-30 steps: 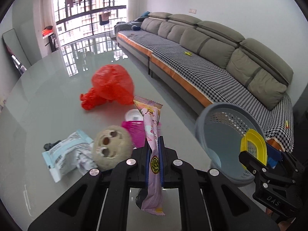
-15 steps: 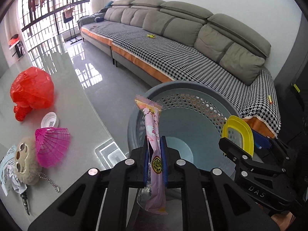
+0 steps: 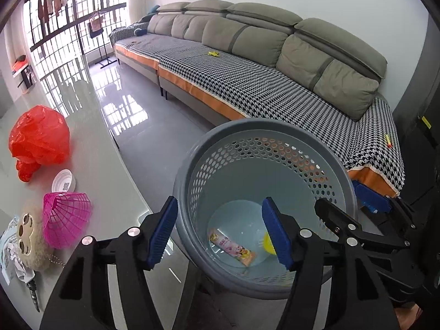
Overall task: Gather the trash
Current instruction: 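Bring both tools back from the basket to the table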
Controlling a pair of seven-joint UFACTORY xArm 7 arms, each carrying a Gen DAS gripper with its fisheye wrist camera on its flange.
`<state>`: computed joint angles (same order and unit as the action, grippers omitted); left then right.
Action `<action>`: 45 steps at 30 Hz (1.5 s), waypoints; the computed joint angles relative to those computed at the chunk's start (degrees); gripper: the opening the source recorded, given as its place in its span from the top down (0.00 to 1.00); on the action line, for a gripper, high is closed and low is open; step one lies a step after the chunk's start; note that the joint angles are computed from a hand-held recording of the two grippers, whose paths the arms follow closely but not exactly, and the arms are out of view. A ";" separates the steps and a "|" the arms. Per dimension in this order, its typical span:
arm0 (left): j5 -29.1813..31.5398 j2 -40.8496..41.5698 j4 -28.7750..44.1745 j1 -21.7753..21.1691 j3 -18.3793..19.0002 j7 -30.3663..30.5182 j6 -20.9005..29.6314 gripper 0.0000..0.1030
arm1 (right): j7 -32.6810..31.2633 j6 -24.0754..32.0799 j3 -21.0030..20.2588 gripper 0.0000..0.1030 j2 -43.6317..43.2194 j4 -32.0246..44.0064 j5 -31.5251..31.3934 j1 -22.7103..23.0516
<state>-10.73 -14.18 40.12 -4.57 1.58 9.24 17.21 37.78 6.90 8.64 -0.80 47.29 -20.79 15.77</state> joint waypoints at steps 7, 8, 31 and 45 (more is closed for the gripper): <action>3.41 -0.84 -1.03 1.92 -1.41 -4.03 -1.47 0.25 | 0.78 0.39 0.27 0.22 -0.38 -0.18 0.56 0.22; 4.11 -1.01 -1.24 2.26 -1.58 -4.72 -1.76 0.22 | 1.24 0.44 0.36 0.22 -0.39 -0.13 0.15 0.20; 5.85 -8.40 -6.30 3.62 0.97 -7.05 -5.67 0.06 | 1.96 -0.42 2.27 0.22 -2.29 -0.47 -0.24 0.49; 15.46 -16.11 -10.85 17.65 -0.86 -14.33 -4.39 0.06 | -7.70 -1.77 3.65 0.22 2.96 4.86 9.71 6.68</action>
<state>4.73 -30.29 29.27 13.08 0.72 -5.08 12.82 30.08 5.13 12.28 2.16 52.15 -11.09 22.45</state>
